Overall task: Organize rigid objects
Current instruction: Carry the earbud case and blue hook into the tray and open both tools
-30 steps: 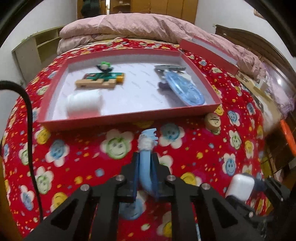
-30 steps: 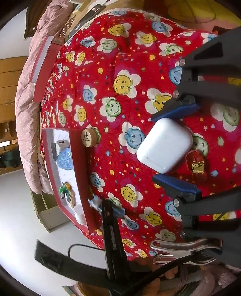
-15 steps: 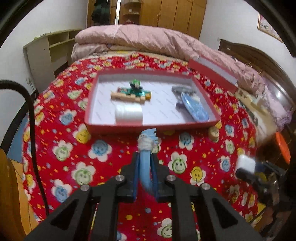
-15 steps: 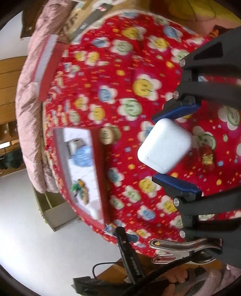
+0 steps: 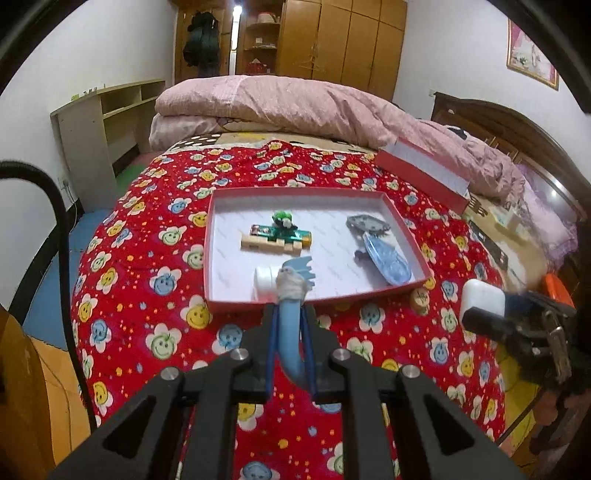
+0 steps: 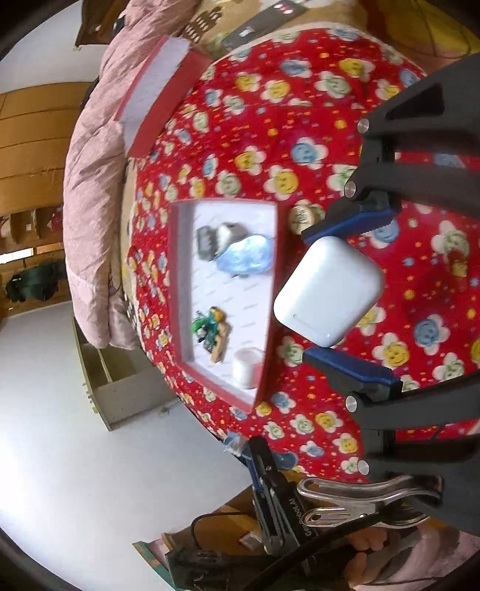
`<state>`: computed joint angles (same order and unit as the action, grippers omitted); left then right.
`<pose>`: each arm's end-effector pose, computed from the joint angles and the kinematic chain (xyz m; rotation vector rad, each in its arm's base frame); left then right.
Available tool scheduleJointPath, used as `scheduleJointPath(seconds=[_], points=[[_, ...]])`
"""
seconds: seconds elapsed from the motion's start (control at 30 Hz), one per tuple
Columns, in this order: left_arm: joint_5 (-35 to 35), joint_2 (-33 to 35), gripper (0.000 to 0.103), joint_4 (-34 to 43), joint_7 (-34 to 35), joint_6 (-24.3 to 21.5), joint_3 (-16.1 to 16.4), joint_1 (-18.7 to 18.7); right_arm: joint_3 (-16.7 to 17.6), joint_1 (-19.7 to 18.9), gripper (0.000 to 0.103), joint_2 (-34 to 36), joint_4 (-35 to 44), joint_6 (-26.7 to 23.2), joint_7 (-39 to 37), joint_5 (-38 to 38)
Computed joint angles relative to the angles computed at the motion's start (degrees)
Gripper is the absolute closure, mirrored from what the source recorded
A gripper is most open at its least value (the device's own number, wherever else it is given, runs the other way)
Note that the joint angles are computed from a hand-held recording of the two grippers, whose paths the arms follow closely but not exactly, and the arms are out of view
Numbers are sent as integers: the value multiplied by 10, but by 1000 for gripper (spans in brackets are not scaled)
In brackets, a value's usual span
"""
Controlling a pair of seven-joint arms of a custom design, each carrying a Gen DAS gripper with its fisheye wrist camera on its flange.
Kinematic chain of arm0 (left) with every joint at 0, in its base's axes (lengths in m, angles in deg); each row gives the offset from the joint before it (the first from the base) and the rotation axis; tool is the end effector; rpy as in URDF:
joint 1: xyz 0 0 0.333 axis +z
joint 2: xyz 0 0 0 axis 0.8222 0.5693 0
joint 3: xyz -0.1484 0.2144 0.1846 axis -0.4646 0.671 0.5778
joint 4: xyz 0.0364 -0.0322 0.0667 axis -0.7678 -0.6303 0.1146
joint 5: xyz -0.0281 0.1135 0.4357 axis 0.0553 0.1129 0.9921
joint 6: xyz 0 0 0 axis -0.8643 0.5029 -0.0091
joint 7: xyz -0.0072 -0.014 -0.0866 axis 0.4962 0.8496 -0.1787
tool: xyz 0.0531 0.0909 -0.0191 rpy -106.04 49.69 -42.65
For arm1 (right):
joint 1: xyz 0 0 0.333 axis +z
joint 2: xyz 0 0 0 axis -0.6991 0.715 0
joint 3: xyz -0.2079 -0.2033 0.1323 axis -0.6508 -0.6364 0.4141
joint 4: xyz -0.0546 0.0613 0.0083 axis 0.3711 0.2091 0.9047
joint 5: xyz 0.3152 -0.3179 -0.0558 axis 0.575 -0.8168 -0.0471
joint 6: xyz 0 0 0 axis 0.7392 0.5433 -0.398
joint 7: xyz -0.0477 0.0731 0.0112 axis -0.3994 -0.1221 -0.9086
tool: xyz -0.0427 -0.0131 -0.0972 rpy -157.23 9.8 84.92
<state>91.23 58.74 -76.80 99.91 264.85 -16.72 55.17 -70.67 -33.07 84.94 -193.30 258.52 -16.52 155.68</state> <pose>0.6107 -0.1245 0.3933 -1.7734 1.8006 -0.8521 0.6554 0.2100 0.3334 -1.9188 1.2944 -0.3725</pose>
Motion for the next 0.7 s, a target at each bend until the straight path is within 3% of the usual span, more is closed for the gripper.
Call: scheduleJointPath(seconds=[0.1, 0.33, 0.7], points=[[-5, 20, 90, 26, 4, -6, -3, 3, -8, 10, 45, 13, 23, 1, 26, -25], [58, 70, 90, 103, -48, -26, 20, -10, -29, 27, 45, 68, 104, -17, 121, -119], [40, 170, 90, 233, -21, -106, -1, 2, -94, 68, 45, 187, 265, -72, 323, -320]])
